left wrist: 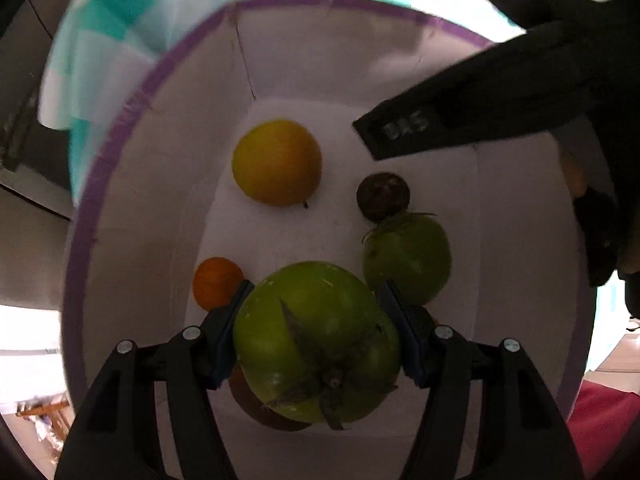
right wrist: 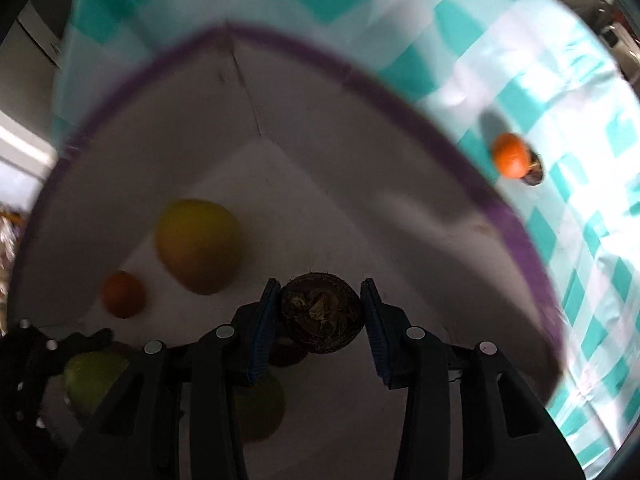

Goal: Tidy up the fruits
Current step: 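Open both tools to drop the brown fruit and tomato into the box, then move both open tools back toward the last orange and brown fruit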

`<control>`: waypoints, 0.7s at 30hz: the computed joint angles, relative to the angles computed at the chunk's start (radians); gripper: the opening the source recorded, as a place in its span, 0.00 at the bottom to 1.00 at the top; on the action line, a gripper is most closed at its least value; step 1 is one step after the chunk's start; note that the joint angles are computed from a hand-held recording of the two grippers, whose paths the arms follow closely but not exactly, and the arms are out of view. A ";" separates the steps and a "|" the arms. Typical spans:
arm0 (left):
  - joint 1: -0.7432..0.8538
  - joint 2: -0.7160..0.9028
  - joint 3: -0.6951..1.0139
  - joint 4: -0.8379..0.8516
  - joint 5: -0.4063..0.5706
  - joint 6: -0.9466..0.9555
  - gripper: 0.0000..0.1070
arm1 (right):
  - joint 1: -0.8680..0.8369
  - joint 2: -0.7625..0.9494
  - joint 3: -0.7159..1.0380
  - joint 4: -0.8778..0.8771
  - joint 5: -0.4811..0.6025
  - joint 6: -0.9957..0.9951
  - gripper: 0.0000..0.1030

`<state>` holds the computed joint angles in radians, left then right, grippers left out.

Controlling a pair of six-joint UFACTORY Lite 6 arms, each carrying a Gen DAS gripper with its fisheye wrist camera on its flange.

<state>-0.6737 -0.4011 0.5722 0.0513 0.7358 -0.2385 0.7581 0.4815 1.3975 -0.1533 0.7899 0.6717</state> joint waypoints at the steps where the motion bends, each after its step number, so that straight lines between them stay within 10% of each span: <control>1: 0.002 0.044 0.018 0.013 -0.002 -0.004 0.60 | -0.004 0.026 0.015 0.006 0.002 -0.011 0.39; 12: 0.016 0.100 0.021 0.029 -0.008 -0.032 0.61 | -0.041 0.031 -0.009 0.067 -0.043 -0.062 0.58; 21: -0.087 -0.202 -0.075 0.221 0.009 -0.283 0.77 | 0.045 -0.262 -0.252 -0.139 -0.164 0.254 0.65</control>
<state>-0.7611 -0.6036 0.4969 0.2728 0.7444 -0.5213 0.8028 0.2190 1.1454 -0.2926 0.6260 0.9256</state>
